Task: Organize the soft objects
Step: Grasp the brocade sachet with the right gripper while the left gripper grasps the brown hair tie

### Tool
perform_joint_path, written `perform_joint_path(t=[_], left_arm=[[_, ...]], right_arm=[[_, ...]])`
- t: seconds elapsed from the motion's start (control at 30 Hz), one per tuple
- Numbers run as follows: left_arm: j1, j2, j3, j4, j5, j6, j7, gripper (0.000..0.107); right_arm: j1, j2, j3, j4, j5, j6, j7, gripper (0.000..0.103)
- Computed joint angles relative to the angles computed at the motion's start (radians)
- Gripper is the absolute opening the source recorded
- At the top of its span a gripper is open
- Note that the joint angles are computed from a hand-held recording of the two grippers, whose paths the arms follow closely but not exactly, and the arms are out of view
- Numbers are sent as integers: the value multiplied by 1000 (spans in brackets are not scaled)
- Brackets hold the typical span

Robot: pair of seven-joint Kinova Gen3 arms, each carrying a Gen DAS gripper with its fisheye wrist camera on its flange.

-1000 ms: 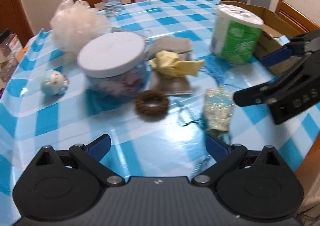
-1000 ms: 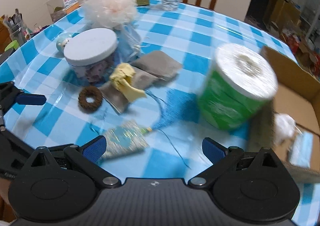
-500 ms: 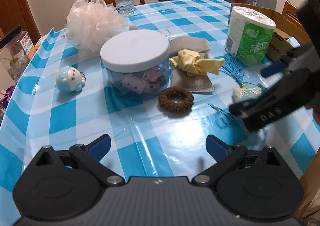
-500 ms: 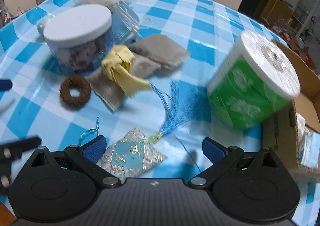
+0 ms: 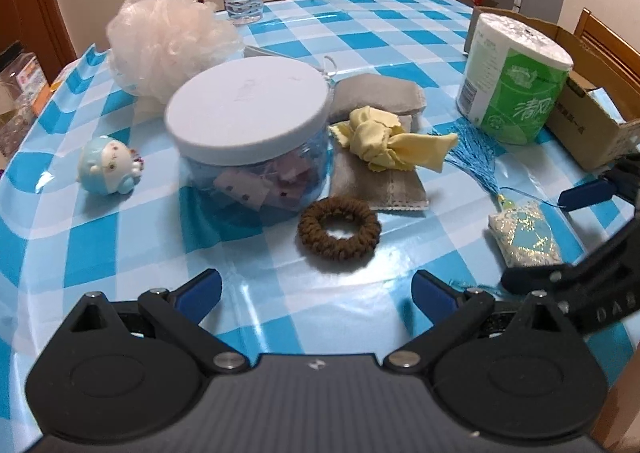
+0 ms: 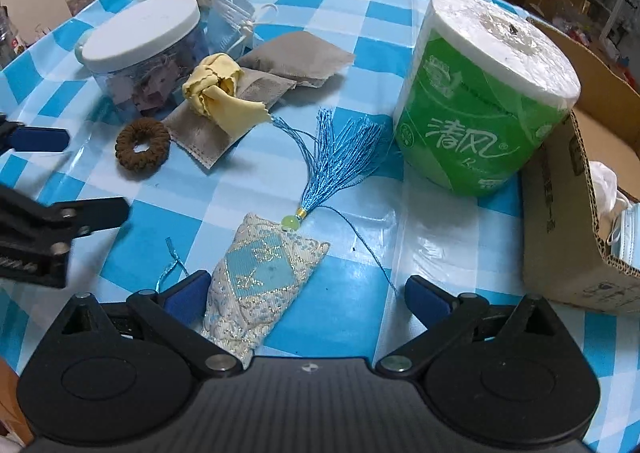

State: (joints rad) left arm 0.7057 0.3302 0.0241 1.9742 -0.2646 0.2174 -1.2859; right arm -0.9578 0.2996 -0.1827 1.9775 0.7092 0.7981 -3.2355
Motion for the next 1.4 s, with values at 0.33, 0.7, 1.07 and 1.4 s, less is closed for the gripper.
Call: perform_joint_path(t=[0.33,0.7,1.07,1.4], left_arm=[[33,61,-13,-62,12,8,9,100],[5,66,19,-70,51,-15,-50,81],[-37,63,52,-81,85,-4,-99,54],[-139,49,152,-88,152,42,-216,39]], right_arm=[[-44,-12,-9,51,109,-4,-123,103],[-28,-14,-35,34,71,6,-80,101],[-41,2,-24,-25,57,31,-6,64],[-35,-10,-24,-51,4,80,52,40]])
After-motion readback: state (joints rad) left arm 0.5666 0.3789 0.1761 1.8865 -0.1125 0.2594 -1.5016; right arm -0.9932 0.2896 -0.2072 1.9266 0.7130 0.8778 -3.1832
